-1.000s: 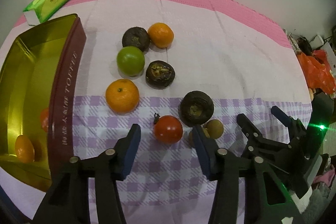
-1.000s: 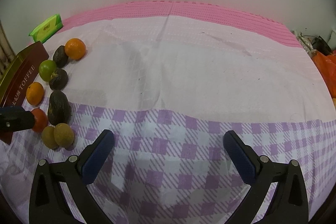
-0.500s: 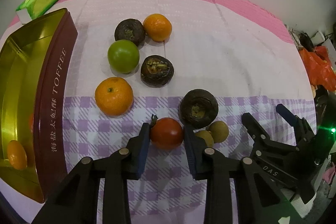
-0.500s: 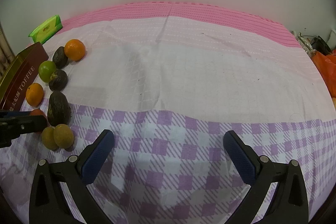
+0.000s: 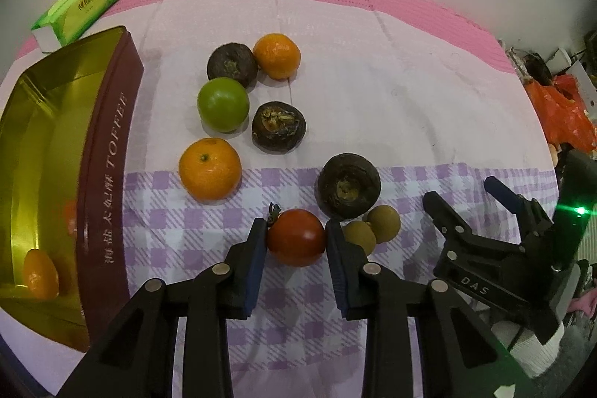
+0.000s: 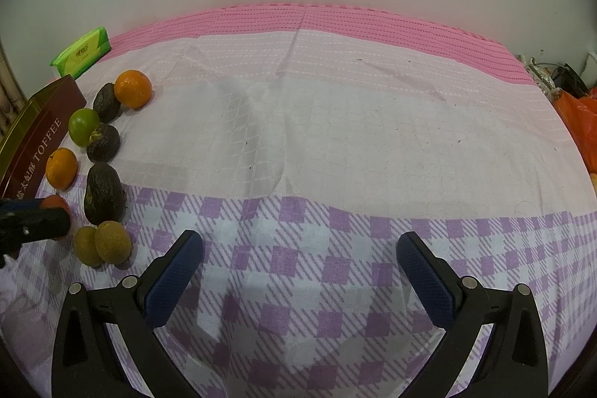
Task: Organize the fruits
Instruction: 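Carry the red tomato over the tin tray and lower it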
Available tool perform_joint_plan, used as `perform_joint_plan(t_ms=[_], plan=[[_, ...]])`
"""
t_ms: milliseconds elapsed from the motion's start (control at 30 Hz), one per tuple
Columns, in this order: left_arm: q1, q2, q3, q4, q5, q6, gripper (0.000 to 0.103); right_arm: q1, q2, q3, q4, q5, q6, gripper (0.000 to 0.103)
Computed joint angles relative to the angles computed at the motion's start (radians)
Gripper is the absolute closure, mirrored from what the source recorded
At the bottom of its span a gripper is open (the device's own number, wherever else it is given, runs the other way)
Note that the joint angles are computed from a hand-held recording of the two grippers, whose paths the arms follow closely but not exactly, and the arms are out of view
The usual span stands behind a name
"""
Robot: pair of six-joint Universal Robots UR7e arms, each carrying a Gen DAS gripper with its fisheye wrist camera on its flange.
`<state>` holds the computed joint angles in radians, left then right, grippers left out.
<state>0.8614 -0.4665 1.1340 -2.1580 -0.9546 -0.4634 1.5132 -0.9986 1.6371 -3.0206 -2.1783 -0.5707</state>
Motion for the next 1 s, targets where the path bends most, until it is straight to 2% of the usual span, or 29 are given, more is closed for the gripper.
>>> perform_joint_plan(t_ms=[233,533,1000], plan=[[-0.012,-0.039,0.033,-0.036,0.021,0.011,0.075,0.0,0.0,-0.002,0.002,0.0,0.0,0.0],[-0.018,-0.114,0.087,-0.077,0.126,0.033,0.075,0.0,0.0,-0.001,0.001,0.001,0.0,0.0],[0.031,-0.236,0.199,-0.037,0.26,-0.089,0.075,-0.001,0.0,-0.001,0.001,0.002,0.0,0.0]])
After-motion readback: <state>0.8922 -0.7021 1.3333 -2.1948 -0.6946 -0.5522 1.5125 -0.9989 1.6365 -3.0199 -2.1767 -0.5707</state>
